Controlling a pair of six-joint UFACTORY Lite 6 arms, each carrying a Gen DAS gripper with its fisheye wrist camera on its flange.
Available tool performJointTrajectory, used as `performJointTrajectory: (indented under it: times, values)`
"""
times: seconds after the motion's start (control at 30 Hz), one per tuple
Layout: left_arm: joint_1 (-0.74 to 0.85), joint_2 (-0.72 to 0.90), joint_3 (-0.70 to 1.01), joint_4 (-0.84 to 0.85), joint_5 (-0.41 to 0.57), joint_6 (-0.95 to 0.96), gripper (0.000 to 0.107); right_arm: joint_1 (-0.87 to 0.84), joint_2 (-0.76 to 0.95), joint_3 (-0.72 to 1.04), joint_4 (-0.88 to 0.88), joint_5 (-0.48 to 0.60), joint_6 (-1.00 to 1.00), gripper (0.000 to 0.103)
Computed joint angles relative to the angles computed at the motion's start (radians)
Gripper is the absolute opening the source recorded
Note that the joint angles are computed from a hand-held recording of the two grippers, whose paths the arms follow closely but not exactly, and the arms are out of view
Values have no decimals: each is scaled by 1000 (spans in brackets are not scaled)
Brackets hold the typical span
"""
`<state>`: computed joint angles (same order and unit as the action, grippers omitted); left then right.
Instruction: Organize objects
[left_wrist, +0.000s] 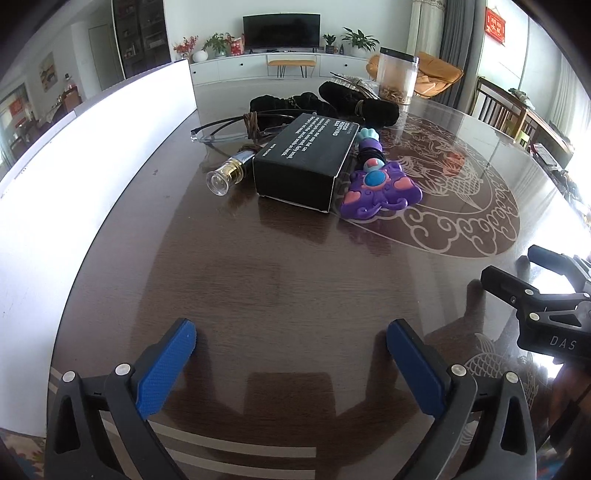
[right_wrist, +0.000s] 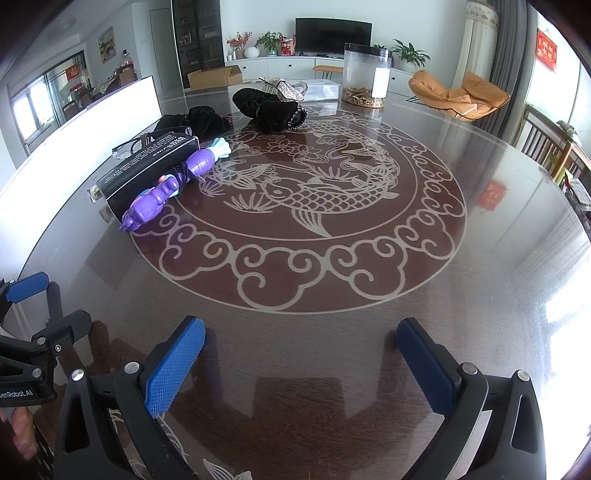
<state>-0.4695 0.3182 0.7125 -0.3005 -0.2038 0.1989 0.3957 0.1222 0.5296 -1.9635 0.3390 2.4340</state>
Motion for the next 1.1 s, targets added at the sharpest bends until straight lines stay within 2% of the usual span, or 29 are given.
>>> performJointTrajectory:
  times: [0.33,0.57,1.0,1.1]
  values:
    - [1,-28,-23,-8,3,8,103,1,0,2,5,0,-5,103]
    - [37,-46,-36,-119,4,80,103,0,2,5,7,0,-8,103]
    - [39,-34,-28,-113,1,76,103,1,-2,1,6,0,-7,103]
    - [55,-37,-30,-170,0,116,103,1,-3,0,6,1,-7,103]
